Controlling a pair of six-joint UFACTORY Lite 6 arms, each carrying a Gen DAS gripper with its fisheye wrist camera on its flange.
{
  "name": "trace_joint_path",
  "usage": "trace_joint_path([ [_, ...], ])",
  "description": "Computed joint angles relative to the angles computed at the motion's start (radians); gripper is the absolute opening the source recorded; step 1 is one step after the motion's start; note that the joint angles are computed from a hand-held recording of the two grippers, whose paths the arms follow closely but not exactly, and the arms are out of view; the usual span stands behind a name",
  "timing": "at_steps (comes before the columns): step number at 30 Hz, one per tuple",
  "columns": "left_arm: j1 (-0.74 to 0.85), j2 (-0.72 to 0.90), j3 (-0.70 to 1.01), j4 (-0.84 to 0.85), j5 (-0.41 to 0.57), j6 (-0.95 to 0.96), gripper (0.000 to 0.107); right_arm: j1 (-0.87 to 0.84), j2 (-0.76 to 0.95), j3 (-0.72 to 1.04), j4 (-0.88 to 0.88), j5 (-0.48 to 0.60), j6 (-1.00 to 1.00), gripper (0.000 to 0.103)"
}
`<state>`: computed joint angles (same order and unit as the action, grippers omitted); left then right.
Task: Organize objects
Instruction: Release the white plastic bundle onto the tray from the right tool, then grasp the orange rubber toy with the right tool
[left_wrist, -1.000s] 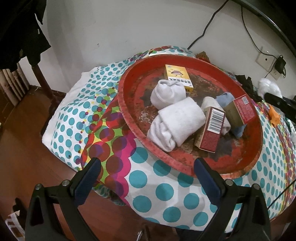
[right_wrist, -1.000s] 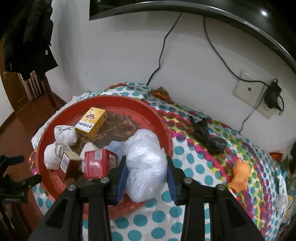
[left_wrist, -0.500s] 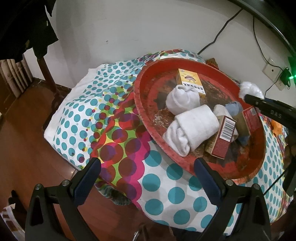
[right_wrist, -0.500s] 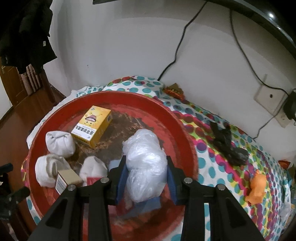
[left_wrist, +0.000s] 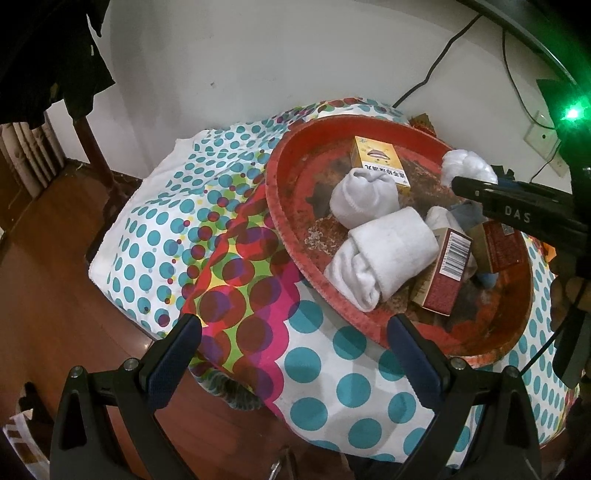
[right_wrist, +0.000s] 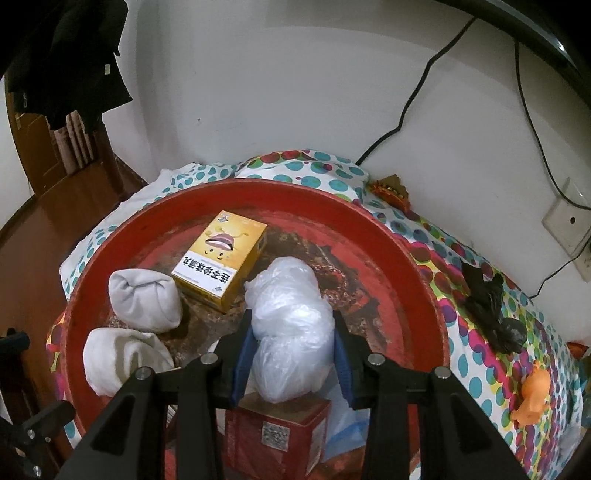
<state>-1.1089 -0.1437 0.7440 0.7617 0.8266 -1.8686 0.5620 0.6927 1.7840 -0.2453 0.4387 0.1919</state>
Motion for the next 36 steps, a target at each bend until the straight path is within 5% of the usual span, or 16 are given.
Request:
trace_joint_path([
  [8, -0.005, 0.022, 0.017, 0.005, 0.001, 0.005, 0.101, -0.001, -0.031, -0.018, -0.002, 0.022, 0.011, 0.06],
  [16, -0.012, 0.013, 0.014, 0.004, 0.02, 0.001, 0.101, -0.06, -0.238, -0.234, 0.034, -0.036, -0.034, 0.062],
  [27, -0.034, 0.06, 0.056, 0.007, 0.047, 0.007, 0.102, -0.601, -0.688, -0.779, 0.397, -0.107, -0.608, 0.062],
  [36, -0.043, 0.067, 0.074, 0.001, 0.063, 0.016, 0.102, -0.979, -0.581, -0.712, 0.699, -0.084, -1.044, 0.062],
])
